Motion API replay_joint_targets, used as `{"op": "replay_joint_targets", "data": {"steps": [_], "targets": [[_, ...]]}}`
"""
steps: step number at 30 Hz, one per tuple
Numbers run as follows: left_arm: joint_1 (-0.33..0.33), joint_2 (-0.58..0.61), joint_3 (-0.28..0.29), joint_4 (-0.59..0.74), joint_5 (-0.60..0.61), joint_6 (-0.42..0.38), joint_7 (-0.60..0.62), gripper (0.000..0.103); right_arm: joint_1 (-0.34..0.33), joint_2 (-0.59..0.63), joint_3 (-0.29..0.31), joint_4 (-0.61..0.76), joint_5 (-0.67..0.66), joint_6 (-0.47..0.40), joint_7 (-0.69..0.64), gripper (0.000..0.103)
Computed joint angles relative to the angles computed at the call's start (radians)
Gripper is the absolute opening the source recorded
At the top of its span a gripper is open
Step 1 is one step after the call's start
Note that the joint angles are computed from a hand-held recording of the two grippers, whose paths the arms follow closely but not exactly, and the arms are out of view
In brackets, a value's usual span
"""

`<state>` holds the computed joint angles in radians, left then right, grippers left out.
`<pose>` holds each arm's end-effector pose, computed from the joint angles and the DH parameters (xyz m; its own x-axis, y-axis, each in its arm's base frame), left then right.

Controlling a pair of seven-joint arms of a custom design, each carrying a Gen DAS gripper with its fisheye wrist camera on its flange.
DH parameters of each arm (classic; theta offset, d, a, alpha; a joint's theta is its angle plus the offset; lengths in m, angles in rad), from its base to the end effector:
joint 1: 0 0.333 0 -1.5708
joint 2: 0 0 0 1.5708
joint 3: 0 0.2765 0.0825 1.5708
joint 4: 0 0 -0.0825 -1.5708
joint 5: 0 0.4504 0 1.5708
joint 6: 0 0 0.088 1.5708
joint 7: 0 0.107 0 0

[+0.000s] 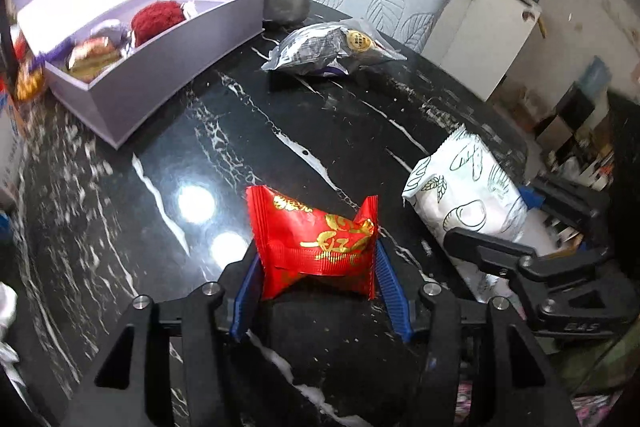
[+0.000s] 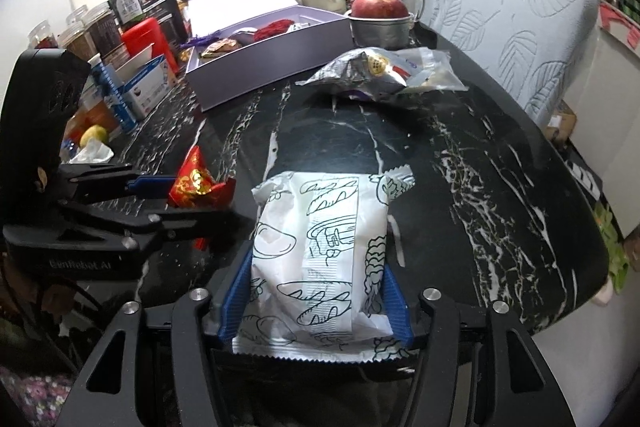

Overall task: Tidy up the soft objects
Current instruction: 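Lift the red candy packet and white pastry bag off the table with both grippers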

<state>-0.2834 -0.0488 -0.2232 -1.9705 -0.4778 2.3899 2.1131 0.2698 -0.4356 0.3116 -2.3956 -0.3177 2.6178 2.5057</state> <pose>0.5636 -0.3190 0.4802 -0.7254 -0.6678 0.1669 -0.6337 0.5532 -0.5407 0.4485 0.3083 0.4798 -0.0481 -0.9835 -0.1742 -0.7581 0.1495 -0.6348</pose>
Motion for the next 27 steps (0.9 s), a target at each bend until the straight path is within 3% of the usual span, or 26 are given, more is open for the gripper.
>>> {"op": "replay_joint_targets", "data": {"steps": [4,7,9,17,27], "targets": [[-0.014,-0.004,-0.024,-0.035,0.176,0.105,-0.053,0.066,-0.007,0.016,0.009,0.016,-0.018,-0.019,0.013,0.076],[-0.021,0.000,-0.016,-0.029,0.135,0.099,-0.021,0.066,0.001,0.024,0.002,0.020,-0.019,-0.028,0.011,0.079],[-0.022,0.006,-0.015,-0.027,0.131,0.108,-0.004,0.066,-0.003,0.027,0.008,0.025,-0.039,-0.044,0.023,0.087],[-0.020,0.016,-0.017,-0.017,0.137,0.109,-0.010,0.066,0.000,0.054,0.012,0.055,-0.126,-0.097,0.053,0.087],[-0.018,0.013,-0.019,-0.025,0.141,0.121,-0.034,0.063,0.019,0.053,-0.002,0.054,-0.169,-0.109,0.070,0.073]]}}
